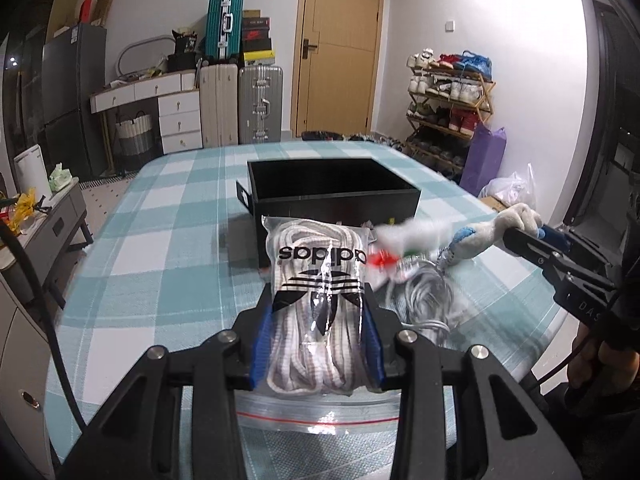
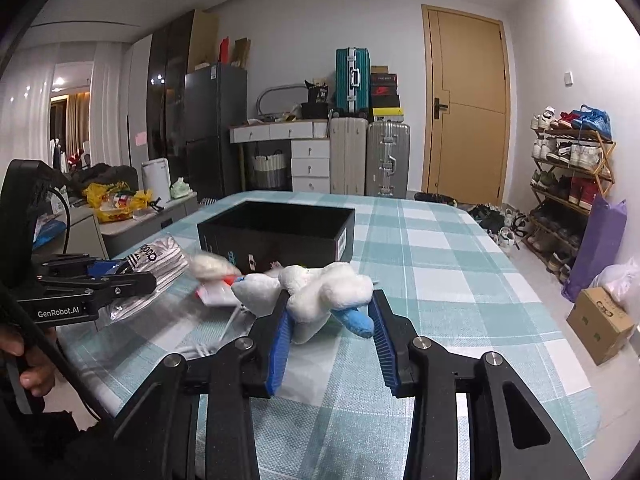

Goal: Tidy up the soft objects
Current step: 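Carry the gloves and adidas rope bag into the black box with both grippers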

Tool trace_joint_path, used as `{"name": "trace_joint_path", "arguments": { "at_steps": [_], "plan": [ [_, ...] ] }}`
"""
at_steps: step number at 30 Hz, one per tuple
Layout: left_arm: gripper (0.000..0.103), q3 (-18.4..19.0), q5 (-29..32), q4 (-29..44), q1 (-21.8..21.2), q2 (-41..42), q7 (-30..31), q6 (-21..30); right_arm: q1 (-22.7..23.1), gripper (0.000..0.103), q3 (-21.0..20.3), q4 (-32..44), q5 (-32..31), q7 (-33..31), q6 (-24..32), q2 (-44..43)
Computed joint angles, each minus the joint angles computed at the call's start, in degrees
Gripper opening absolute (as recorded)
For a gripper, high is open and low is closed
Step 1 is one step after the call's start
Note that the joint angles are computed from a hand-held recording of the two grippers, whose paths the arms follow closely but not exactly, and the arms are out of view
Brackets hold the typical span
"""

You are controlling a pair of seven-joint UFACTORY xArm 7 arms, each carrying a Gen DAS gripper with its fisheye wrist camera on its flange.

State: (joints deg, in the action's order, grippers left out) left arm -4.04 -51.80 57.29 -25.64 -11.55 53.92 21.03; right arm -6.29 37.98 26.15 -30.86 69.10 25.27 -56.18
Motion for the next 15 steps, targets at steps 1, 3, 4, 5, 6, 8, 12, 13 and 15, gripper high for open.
{"name": "trace_joint_path", "arguments": {
  "at_steps": [1,3,4,5,6,8,12,13,15],
  "plan": [
    [0.037,0.1,-0.3,0.2,-0.1,-0.2,0.2,0.1,0.0,0.038,-0.1,-0.1,-0.2,0.2,-0.4,-0.4],
    [0.037,0.1,-0.5,0.5,-0.1,-0.2,0.4,0.1,0.0,0.038,-0.6,-0.1,-0.2,-0.1,-0.8,-0.7],
    [0.037,0.1,-0.7,0.7,-0.2,-0.2,0.6,-0.1,-0.1,0.038,-0.7,0.0,-0.1,-0.2,-0.9,-0.8],
    [0.037,0.1,-0.9,1.0,-0.2,-0.1,0.7,-0.2,-0.3,0.038,-0.9,0.2,-0.1,-0.4,-1.1,-0.8],
    [0.037,0.1,-1.0,1.3,-0.2,-0.1,0.5,-0.2,-0.3,0.038,-1.2,0.4,0.0,-0.7,-1.3,-0.7],
    [0.037,0.1,-1.1,2.2,-0.1,0.3,0.1,-0.2,-1.0,0.038,-1.4,0.9,0.1,-0.9,-2.2,-0.6],
    [0.037,0.0,-2.1,4.2,0.2,1.4,0.0,-0.1,-2.5,0.038,-2.3,1.7,0.4,-1.8,-4.1,0.0],
    [0.037,-0.1,-2.4,4.8,0.2,1.7,0.2,-0.2,-3.1,0.038,-2.5,1.9,0.4,-2.2,-4.5,0.0],
    [0.037,-0.5,-2.6,5.9,0.4,2.3,0.3,-0.4,-3.9,0.038,-2.9,2.7,0.6,-3.2,-5.0,0.3]
  ]
}}
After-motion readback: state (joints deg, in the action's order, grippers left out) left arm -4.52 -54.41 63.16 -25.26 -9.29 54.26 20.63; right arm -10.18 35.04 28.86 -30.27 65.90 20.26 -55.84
